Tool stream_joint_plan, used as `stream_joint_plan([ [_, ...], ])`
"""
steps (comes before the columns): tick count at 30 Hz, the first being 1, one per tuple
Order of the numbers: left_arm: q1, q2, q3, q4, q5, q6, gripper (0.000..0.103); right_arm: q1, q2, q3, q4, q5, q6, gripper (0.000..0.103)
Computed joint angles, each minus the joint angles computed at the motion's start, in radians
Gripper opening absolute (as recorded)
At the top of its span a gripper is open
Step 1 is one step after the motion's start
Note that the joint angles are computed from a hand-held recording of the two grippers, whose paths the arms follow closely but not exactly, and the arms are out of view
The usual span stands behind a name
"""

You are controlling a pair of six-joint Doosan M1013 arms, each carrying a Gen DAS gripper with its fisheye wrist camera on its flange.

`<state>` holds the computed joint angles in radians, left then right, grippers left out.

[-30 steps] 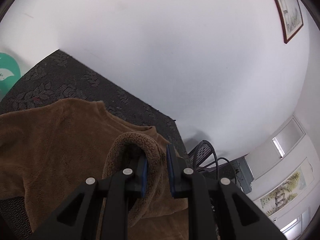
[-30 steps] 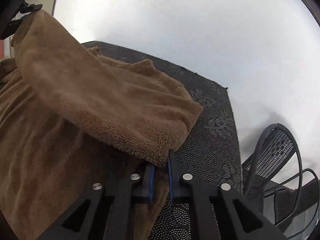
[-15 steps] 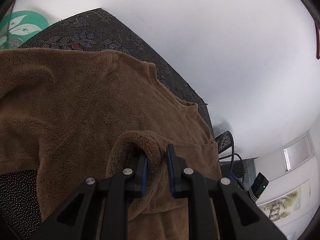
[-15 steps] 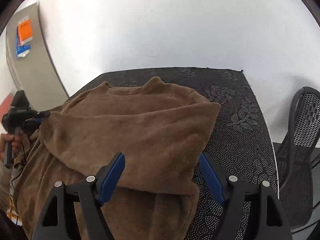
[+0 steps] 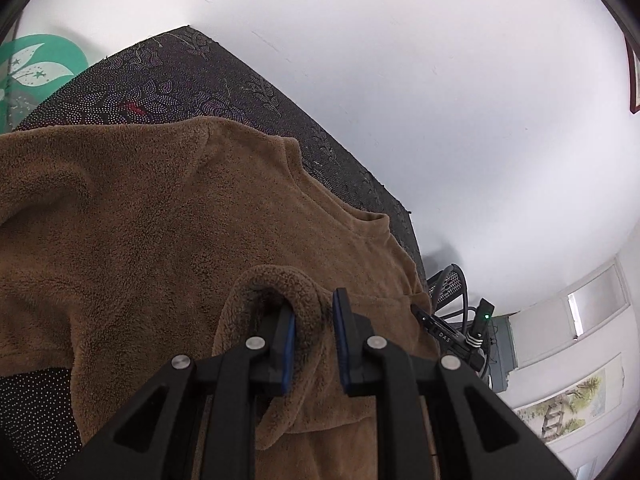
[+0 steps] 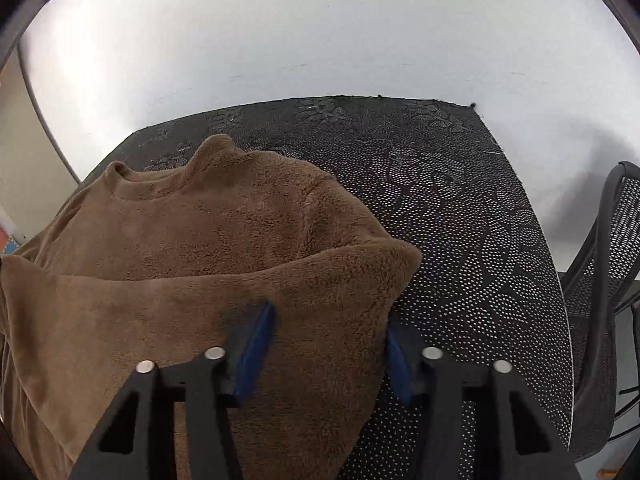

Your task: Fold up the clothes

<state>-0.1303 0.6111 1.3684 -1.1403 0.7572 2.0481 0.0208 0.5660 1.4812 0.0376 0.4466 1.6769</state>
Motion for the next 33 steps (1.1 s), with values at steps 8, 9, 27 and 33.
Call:
stream_joint_plan([
  [8, -0.013, -0.024, -0.034, -0.105, -0.088, 0.18, 0.019, -0.005, -0.037, 0.055, -0.127, -0.121, 0.228, 0.016],
  [9, -0.013, -0.023, -0.041, -0.102, -0.108, 0.183, 0.019, -0.006, -0.04, 0.061, -0.172, -0.132, 0.287, 0.016],
  [27, -0.003, 0.143, -0.222, 0.186, 0.109, -0.202, 0.078, -0.01, -0.021, 0.059, -0.212, -0.113, 0.376, 0.052],
  [33, -0.014, 0.193, -0.291, 0.245, 0.16, -0.286, 0.06, -0.005, -0.053, 0.097, -0.375, -0.154, 0.561, 0.057],
])
